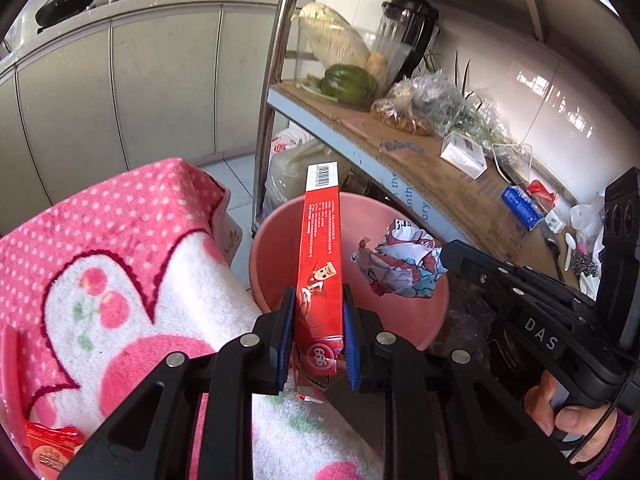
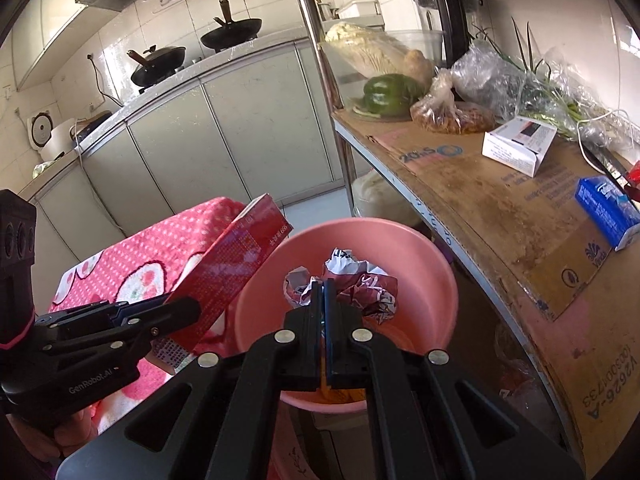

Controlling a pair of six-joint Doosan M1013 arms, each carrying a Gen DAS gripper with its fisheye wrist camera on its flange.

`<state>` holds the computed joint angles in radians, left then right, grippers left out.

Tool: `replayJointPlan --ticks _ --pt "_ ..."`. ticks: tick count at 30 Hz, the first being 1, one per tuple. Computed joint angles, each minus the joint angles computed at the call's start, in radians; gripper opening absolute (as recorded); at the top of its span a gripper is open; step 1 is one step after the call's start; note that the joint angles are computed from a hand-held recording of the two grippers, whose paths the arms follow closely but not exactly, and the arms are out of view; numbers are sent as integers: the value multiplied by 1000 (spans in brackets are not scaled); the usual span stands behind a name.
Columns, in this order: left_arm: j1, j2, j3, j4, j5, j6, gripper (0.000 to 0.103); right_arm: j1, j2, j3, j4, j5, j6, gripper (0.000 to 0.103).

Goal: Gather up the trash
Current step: 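Carry the red box and foil wrapper in both tools over the bucket, then open both tools to drop the box and foil wrapper into the bucket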

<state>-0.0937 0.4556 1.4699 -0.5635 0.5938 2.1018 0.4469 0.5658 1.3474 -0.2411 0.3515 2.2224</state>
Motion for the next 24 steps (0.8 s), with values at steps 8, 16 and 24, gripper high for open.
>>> replayJointPlan --ticks 8,16,24 --pt "-15 23 -21 40 24 -48 22 -6 20 -13 59 34 -53 1" --pt "-1 33 -34 -52 48 -34 28 -5 25 -16 46 45 -30 2" --pt "7 10 -16 -91 36 -3 29 -6 20 -12 105 48 -70 29"
